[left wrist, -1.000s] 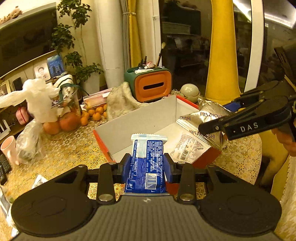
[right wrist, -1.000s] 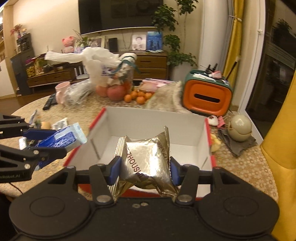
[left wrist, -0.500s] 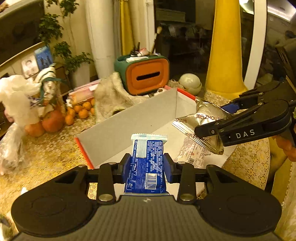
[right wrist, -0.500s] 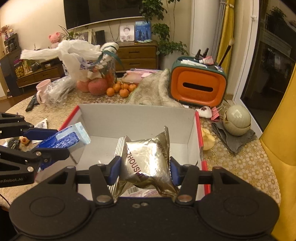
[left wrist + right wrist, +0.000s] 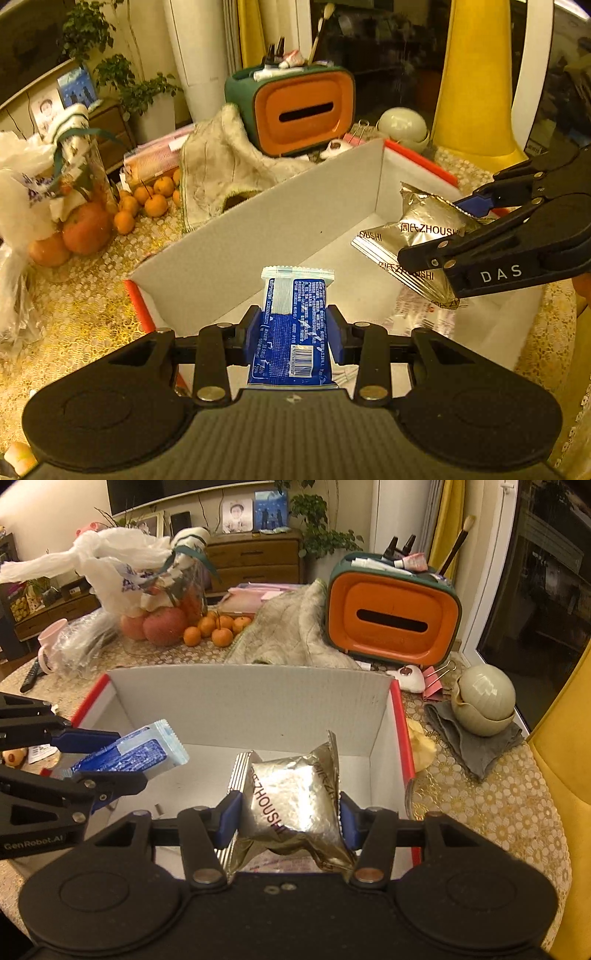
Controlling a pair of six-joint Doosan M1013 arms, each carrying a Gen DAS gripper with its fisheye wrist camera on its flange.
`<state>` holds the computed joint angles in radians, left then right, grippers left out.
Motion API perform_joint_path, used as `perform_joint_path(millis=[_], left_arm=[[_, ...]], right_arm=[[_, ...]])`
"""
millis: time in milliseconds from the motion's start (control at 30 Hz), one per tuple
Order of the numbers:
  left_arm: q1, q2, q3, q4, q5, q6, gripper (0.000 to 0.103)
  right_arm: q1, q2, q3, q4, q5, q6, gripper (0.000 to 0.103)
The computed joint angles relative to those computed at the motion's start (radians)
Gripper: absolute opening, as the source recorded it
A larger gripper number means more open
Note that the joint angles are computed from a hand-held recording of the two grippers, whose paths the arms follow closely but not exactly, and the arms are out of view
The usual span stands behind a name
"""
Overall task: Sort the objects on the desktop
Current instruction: 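Carry the blue packet and silver foil bag over the red box, then open both grippers to drop the packet and foil bag into the box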
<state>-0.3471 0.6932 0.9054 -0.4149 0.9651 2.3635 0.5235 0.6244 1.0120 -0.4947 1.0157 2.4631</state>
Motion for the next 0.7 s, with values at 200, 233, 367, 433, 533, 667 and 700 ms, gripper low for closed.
perform_joint_path(millis=[200,233,367,433,533,667,700], left_arm=[[-0.01,0.039,-0.051,0.045,0.047,-0.024,0.036],[-0.012,0.046,-0.061,0.053,0.056,-0.031,0.036],[-0.018,0.068,-0.097,0.082,0.097,-0.055,0.036],[-0.023,0.081,-0.12,0.103,0.122,-0.074,0.036],[-0.03,0.094,-0.139,0.136,0.138,-0.094,0.036],[-0.031,0.11,-0.164,0.145,0.172,-0.114,0.036],[-0.03,0.111,-0.167,0.143,0.177,-0.112,0.036]], right_arm=[[-0.012,0.039,-0.056,0.053,0.063,-0.066,0.053],[-0.013,0.043,-0.059,0.058,0.067,-0.071,0.053],[-0.018,0.049,-0.067,0.077,0.07,-0.079,0.053],[-0.019,0.055,-0.076,0.086,0.082,-0.092,0.053],[-0.021,0.069,-0.099,0.097,0.109,-0.114,0.053],[-0.023,0.073,-0.105,0.107,0.113,-0.119,0.053],[-0.024,0.073,-0.103,0.11,0.109,-0.12,0.053]])
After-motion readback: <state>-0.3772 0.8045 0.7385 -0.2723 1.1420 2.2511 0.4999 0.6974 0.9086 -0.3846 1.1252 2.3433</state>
